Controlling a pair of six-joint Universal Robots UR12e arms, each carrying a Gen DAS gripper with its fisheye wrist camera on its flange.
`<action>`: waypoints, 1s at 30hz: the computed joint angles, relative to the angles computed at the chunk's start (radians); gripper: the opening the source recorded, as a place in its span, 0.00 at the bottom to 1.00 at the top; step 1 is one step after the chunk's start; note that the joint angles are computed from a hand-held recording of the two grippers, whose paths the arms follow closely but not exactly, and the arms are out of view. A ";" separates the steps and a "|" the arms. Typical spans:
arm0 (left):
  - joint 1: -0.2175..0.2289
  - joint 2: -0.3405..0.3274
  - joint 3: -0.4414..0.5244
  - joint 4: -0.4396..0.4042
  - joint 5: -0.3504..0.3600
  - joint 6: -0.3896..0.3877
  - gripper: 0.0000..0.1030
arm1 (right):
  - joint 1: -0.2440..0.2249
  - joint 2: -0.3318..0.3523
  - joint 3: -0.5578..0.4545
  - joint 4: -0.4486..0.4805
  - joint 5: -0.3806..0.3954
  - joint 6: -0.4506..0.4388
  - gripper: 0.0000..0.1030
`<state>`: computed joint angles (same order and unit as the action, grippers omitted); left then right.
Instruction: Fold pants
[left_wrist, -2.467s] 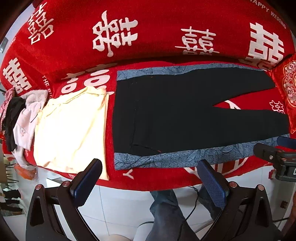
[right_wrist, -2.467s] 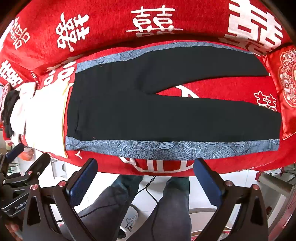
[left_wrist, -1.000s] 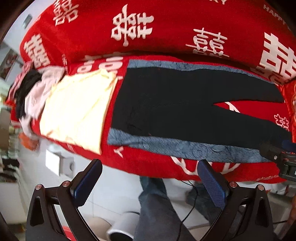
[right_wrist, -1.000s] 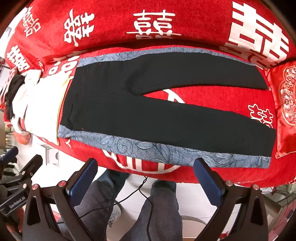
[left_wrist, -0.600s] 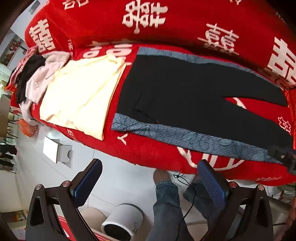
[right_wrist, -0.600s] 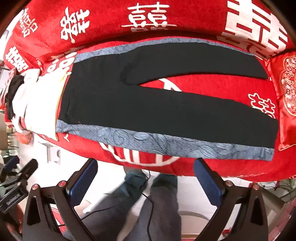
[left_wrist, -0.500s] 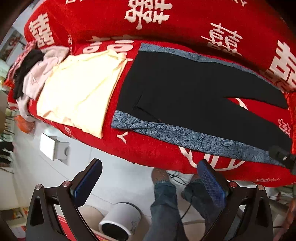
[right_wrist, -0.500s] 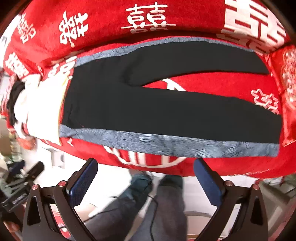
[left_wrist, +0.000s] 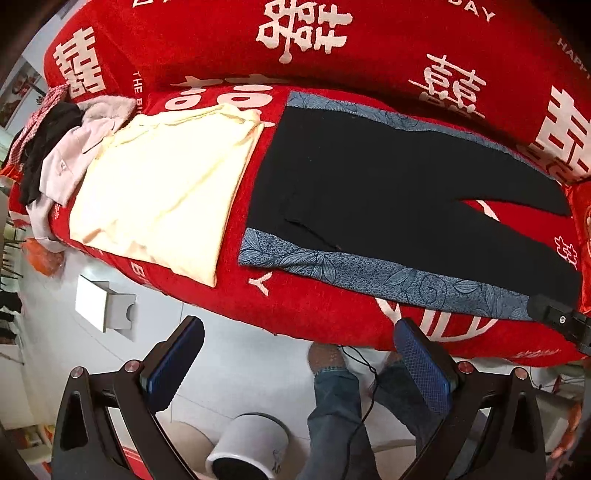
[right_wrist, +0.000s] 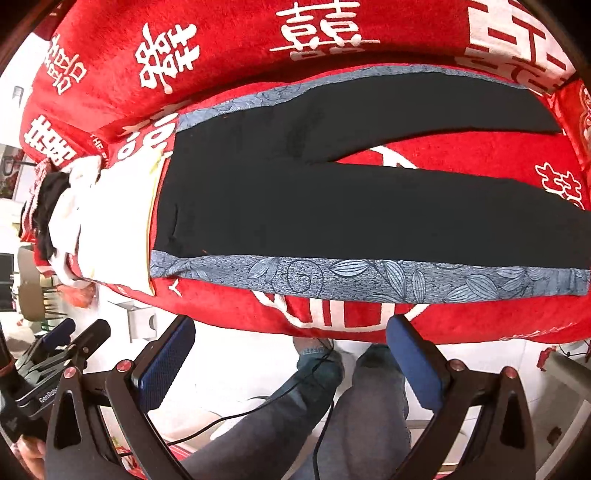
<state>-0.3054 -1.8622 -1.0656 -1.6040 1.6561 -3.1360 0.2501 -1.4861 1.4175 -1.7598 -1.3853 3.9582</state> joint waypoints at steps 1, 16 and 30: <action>0.000 0.001 -0.001 -0.001 0.002 -0.002 1.00 | 0.004 0.007 -0.015 0.037 -0.013 -0.004 1.00; -0.011 -0.001 0.010 0.020 -0.016 0.033 1.00 | -0.002 0.008 -0.033 0.082 -0.004 -0.009 1.00; -0.009 0.005 0.005 0.029 -0.008 0.012 1.00 | -0.001 0.017 -0.044 0.082 -0.006 -0.030 1.00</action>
